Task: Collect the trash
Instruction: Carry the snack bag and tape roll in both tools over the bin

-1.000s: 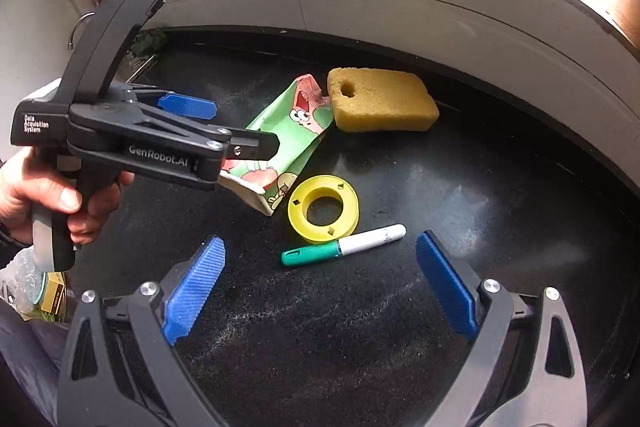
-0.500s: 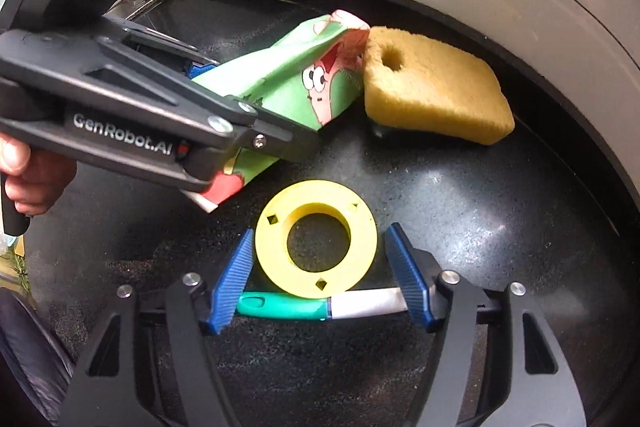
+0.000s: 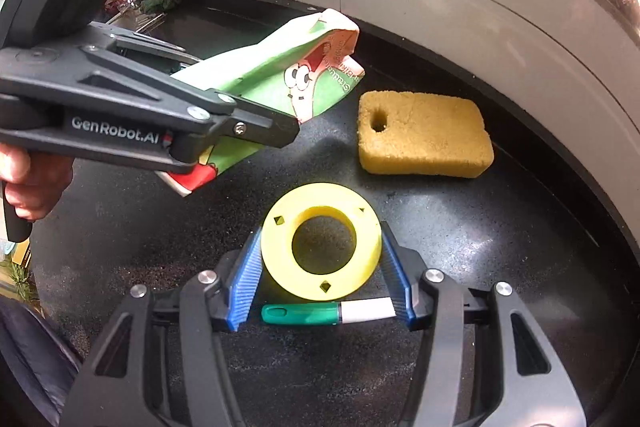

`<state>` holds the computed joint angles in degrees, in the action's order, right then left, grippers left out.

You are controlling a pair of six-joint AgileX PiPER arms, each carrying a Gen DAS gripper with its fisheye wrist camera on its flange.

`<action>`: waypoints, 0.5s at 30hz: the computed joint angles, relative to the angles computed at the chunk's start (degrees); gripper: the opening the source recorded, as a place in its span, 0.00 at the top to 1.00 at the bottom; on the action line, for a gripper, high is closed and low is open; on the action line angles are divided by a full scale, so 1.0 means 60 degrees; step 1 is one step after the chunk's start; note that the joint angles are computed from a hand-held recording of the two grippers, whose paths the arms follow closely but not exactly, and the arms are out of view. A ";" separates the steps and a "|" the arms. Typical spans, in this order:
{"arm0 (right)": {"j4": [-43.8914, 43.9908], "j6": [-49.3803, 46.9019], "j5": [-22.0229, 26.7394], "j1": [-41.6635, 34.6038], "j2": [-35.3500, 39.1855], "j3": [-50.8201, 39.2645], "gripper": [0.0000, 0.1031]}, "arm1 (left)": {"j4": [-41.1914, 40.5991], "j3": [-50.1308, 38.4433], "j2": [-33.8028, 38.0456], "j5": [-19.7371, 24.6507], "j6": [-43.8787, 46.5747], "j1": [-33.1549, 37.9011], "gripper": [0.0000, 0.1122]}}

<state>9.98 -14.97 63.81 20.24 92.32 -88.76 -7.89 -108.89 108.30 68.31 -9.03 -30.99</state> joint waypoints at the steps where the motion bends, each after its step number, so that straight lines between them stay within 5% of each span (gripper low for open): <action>1: -0.0054 0.0120 0.0062 0.0064 -0.0088 -0.0044 0.47 | 0.0102 0.0118 -0.0173 -0.0013 -0.0105 -0.0063 0.63; 15: -0.1739 0.2667 0.0745 0.2280 -0.2333 0.0491 0.47 | 0.1762 0.3645 -0.4411 -0.0064 -0.2116 -0.1331 0.63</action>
